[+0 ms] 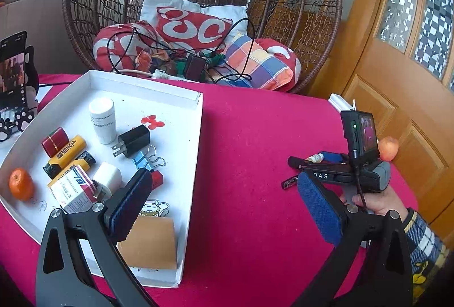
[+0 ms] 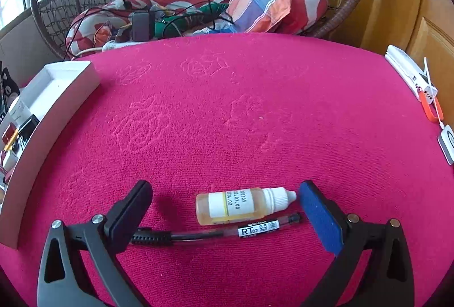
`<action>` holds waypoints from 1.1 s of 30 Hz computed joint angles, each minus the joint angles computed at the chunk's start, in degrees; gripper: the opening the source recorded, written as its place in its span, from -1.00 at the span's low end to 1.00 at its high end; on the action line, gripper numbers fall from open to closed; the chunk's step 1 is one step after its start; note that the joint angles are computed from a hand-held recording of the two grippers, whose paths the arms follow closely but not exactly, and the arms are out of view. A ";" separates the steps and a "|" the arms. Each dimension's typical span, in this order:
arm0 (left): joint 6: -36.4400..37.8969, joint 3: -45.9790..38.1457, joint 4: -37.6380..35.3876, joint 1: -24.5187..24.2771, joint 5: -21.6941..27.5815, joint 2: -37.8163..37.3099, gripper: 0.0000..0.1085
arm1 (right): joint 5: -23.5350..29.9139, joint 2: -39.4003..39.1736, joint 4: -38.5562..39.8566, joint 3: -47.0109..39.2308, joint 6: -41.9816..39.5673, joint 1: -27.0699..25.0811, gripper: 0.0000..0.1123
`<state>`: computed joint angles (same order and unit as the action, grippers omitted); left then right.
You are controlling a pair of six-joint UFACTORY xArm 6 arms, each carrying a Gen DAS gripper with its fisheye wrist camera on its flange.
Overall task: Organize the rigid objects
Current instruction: 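Grasp the small yellow dropper bottle with the right gripper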
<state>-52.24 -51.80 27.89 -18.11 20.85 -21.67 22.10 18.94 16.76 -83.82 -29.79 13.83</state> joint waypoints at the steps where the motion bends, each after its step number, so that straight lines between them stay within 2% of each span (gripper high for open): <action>1: 1.16 -0.34 -0.98 -0.27 0.01 0.48 0.89 | -1.04 -0.40 -0.27 0.61 -0.59 0.18 0.45; 2: 2.86 -0.93 -2.38 -0.55 0.01 1.20 0.89 | -2.17 -0.81 0.23 1.27 -1.81 0.30 0.23; 3: 4.89 -1.78 -3.96 -0.98 0.13 2.16 0.89 | -2.28 -1.04 1.15 1.50 -2.50 0.25 0.10; 5: 9.83 -3.96 -7.99 -1.90 0.40 4.41 0.89 | -2.61 -1.34 4.20 1.80 -3.71 -0.18 0.10; 7: 16.51 -6.33 -13.89 -2.68 -0.35 7.05 0.89 | -3.99 -2.96 11.37 3.34 -7.80 -0.71 0.10; 10: 26.39 -10.53 -20.75 -3.78 -2.33 11.76 0.89 | -5.14 -7.42 25.42 7.19 -16.34 -2.23 0.10; 12: 33.14 -13.56 -24.05 -4.43 -4.02 15.54 0.89 | -3.57 -10.33 33.57 9.51 -21.00 -4.15 0.10; 14: 39.43 -18.41 -27.58 -5.21 -1.62 20.18 0.89 | -0.42 -12.43 39.09 11.37 -23.67 -6.51 0.10; 17: 50.10 -25.76 -37.18 -6.46 2.27 27.02 0.89 | 3.04 -14.27 45.15 13.74 -27.20 -9.02 0.10; 20: 49.38 -32.66 -34.67 -6.90 6.97 33.25 0.89 | 2.91 -14.46 48.83 14.99 -29.74 -9.42 0.10; 22: 47.31 -35.35 -32.26 -6.91 9.25 35.79 0.89 | 5.78 -14.03 51.44 14.47 -29.29 -10.71 0.10; 25: 53.30 -36.44 -37.78 -6.97 10.22 37.25 0.88 | 7.32 -13.72 53.74 14.11 -28.84 -11.67 0.10; 28: 58.53 -37.98 -41.12 -6.68 13.02 38.56 0.67 | 9.35 -12.95 54.14 13.37 -27.14 -12.59 0.10; 30: 60.26 -37.80 -40.32 -6.81 12.25 38.79 0.54 | 10.03 -12.50 53.31 12.97 -25.64 -12.87 0.10; 33: 61.53 -38.82 -38.57 -7.15 13.01 39.49 0.53 | 10.26 -12.62 53.42 13.11 -25.83 -12.88 0.10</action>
